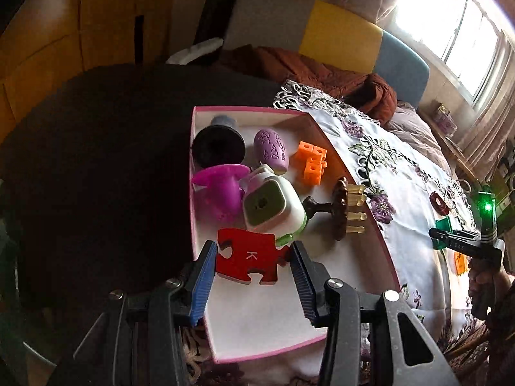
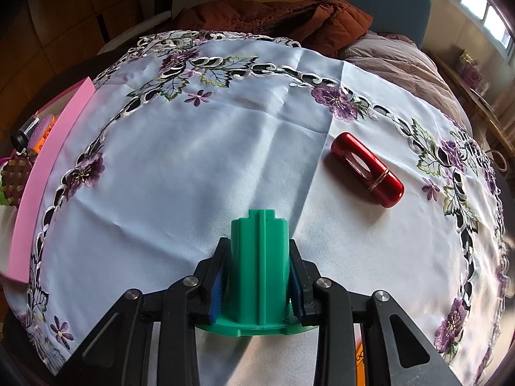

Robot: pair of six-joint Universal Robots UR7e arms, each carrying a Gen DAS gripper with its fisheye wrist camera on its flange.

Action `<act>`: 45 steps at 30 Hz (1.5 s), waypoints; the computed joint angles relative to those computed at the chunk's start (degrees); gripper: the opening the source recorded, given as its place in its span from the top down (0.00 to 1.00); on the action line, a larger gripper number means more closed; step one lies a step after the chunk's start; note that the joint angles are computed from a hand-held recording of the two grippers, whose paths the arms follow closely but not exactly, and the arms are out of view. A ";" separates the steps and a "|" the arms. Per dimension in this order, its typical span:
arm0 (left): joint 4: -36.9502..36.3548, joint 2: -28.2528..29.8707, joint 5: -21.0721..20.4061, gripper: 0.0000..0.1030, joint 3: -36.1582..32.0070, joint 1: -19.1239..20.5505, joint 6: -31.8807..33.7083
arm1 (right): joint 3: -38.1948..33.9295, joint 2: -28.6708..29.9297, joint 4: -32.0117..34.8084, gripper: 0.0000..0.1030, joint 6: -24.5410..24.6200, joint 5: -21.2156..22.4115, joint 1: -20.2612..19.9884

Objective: Organize rigid objects
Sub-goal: 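Carry the red puzzle piece into the tray and open the left gripper, then carry the green stand into the tray and open the right gripper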

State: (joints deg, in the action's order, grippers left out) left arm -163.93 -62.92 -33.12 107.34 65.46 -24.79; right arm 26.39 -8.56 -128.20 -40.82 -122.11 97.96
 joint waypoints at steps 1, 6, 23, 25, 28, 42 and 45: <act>0.69 0.32 0.15 0.55 -0.41 0.24 -0.41 | -0.05 0.04 -0.06 0.68 -0.14 -0.06 0.01; 4.47 1.13 0.24 0.55 -1.08 0.86 -2.60 | -0.19 0.11 0.02 0.68 -0.18 -0.03 -0.01; 1.99 1.76 9.93 0.51 -0.94 -1.75 -0.11 | -0.47 0.30 -0.07 0.70 -0.18 -0.35 0.09; 1.48 1.50 10.66 0.51 -0.75 -2.38 0.07 | -0.54 0.31 0.02 0.71 0.00 -0.46 0.17; 0.23 1.31 11.34 0.51 -0.49 -3.04 1.16 | -1.56 0.66 1.19 0.71 0.97 -0.59 0.24; -1.87 1.06 10.37 0.51 0.62 -3.44 1.82 | 10.55 -6.58 -4.22 0.71 2.99 6.39 2.84; -1.24 0.88 10.20 0.51 0.77 -3.25 1.03 | 14.08 -8.35 -4.02 0.71 2.24 10.31 4.27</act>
